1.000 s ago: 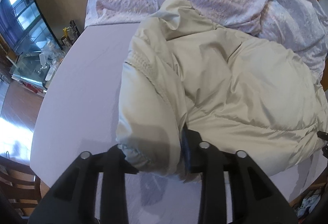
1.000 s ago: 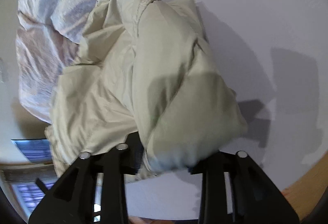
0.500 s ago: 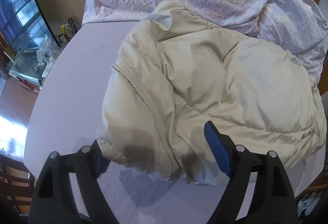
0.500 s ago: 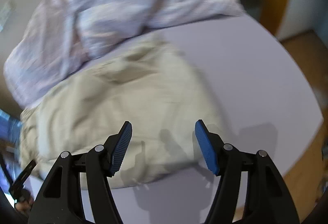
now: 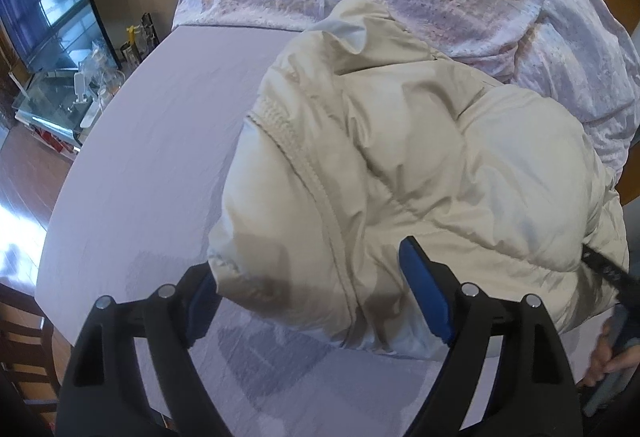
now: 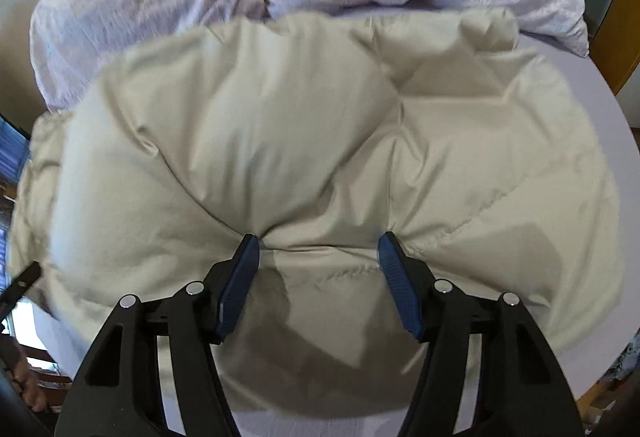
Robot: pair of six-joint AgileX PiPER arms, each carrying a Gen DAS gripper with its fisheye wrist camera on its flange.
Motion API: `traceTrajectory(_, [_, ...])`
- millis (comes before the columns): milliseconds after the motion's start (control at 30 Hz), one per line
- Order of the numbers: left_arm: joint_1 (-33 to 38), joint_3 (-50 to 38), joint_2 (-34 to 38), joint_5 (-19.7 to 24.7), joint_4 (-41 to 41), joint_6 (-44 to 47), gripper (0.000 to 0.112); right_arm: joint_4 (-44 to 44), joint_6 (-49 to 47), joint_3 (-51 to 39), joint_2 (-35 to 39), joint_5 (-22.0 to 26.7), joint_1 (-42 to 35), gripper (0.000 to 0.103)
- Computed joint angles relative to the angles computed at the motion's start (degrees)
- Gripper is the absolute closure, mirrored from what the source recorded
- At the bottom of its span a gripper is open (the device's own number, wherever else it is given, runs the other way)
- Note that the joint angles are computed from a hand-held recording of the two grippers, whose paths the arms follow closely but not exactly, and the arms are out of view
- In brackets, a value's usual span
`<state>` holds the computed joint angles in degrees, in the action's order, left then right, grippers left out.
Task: Fold large clothes
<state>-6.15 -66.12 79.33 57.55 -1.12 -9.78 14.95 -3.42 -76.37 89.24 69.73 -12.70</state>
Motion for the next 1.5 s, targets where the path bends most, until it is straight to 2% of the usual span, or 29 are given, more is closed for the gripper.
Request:
traceTrajectory(200, [2.48,-0.07,0.91,-0.29,-5.14,2.89,0.029,-2.0,1.56,2.13,0.12,-3.43,2.33,0.038])
traceTrajectory(433, [4.95,0.77,4.08,-1.94,-10.66,3.42,0.028,-0.92,0.74,2.06,0.29,-3.2,1.57,0.038])
traceTrajectory(733, [1.54,-1.48,6.79,-3.41,-5.72,-1.91,0.026,-0.1,-0.2,1.84,0.25,-2.37,0.99,0.037])
traceTrajectory(933, [1.8,-1.25,7.15,-4.09,-5.98,-2.77,0.029,-0.18,0.1,2.26,-0.1,-2.88,1.32,0.037])
traceTrajectory(1100, [2.62,-0.11,6.44,-5.63,-8.9,-2.46,0.048,-0.42,0.2,2.97,-0.75,-3.64,1.66,0.037])
traceTrajectory(1200, [2.53,-0.71,5.1,-5.34,-9.23,-3.06,0.075,-0.08,-0.53,3.24,-0.91,-3.82,1.41,0.037])
traceTrajectory(1267, [2.8,-1.49,4.14,-4.71,-10.26,-2.4,0.082,0.12,-0.88,3.48,-1.09,-3.94,1.35,0.036])
traceTrajectory(1500, [-1.69,-5.37,0.89,-3.57,-8.4,-4.47,0.089,0.17,-1.4,3.5,-1.18,-3.9,1.38,0.036])
